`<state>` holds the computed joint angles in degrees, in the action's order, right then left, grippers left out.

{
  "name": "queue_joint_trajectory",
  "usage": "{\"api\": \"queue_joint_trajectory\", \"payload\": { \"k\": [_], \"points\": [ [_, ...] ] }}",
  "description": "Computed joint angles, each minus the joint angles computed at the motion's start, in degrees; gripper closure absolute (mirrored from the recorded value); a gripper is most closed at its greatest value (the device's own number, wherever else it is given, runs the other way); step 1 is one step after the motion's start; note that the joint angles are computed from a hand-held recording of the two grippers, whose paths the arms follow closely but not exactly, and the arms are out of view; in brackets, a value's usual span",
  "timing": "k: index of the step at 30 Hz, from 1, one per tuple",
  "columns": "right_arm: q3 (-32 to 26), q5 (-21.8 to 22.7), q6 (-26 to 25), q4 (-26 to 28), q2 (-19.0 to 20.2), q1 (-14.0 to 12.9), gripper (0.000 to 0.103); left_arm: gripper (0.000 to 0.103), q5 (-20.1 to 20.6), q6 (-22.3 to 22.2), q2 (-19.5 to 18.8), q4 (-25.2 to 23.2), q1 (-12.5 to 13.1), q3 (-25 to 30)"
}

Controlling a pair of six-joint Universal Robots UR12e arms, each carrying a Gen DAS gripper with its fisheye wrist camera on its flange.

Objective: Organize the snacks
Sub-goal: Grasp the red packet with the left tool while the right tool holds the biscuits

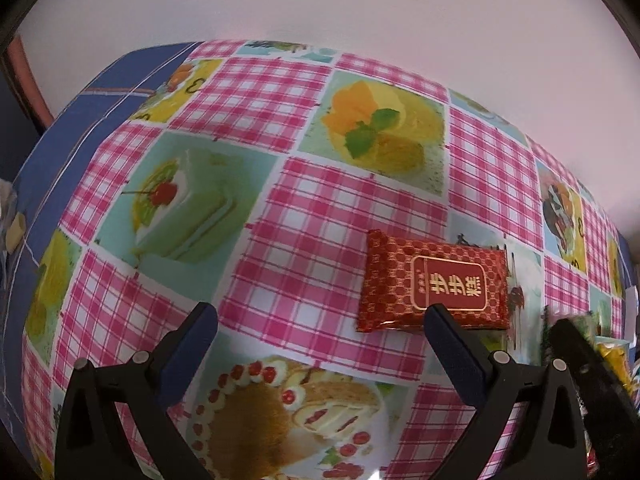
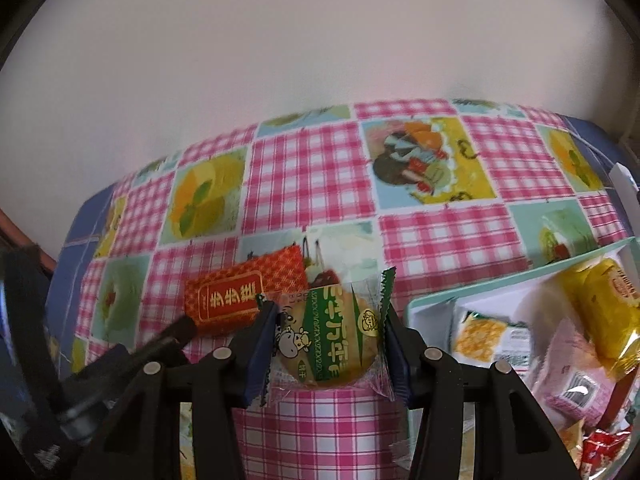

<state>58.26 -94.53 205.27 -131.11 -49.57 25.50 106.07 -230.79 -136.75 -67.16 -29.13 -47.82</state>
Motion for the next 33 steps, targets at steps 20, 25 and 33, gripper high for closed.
{"api": "queue_joint_trajectory", "payload": {
  "k": [20,25,33],
  "points": [
    [2.86,2.18,3.03,-3.36,-1.62,-1.75,0.05,0.001,3.41,-5.11,-5.96,-9.55,1.07,10.18],
    [2.78,2.37,3.6,-2.6,-1.7,-1.86,0.05,0.001,1.63,-6.4,-4.3,-11.46,0.26,8.06],
    [4.08,2.72,5.72,-3.08,-2.75,-2.6,0.05,0.001,-1.11,-2.63,-2.75,-6.34,-1.07,5.6]
  ]
}}
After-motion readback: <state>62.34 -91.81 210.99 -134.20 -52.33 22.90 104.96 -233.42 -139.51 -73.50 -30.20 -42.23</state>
